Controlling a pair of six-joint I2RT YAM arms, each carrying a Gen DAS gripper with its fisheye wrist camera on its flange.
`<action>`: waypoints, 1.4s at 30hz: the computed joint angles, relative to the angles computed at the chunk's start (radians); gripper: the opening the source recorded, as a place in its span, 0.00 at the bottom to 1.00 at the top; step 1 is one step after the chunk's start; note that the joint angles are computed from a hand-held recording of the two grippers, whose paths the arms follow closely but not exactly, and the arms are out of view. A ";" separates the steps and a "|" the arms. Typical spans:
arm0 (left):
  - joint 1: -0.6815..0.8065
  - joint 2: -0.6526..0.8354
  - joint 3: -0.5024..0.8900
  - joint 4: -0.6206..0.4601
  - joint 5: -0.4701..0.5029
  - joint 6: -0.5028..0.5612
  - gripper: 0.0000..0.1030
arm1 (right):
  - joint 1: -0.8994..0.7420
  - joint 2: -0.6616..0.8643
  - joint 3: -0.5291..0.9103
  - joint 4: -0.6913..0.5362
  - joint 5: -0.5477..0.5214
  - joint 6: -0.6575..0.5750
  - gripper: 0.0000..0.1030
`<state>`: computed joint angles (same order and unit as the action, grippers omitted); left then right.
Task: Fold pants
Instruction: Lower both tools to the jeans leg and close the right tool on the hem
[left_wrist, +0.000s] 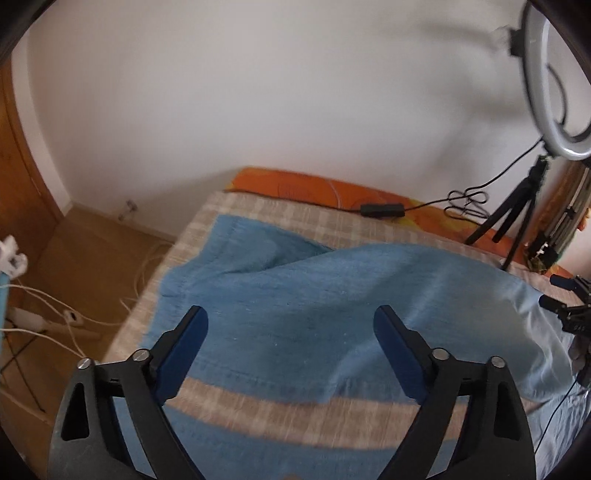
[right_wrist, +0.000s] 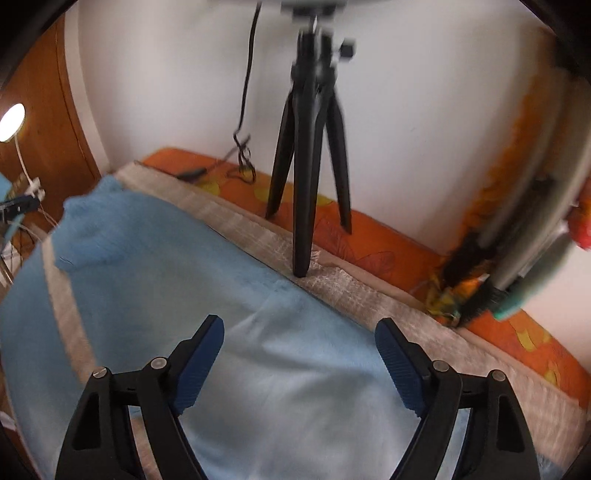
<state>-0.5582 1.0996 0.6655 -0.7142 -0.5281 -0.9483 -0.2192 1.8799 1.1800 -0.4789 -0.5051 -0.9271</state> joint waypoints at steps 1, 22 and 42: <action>0.022 0.021 -0.009 0.032 0.019 0.014 0.87 | 0.015 0.025 0.006 0.018 0.015 0.000 0.83; 0.147 0.188 -0.052 0.241 0.079 0.064 0.86 | 0.001 0.098 0.090 -0.129 -0.030 -0.089 0.03; 0.172 0.226 -0.011 0.254 0.105 0.086 0.87 | 0.118 0.189 0.107 0.015 0.067 -0.141 0.11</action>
<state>-0.3862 1.3259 0.6541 -0.4600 -0.4233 -0.8619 -0.1017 2.0688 1.2866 -0.4640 -0.4378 -1.0684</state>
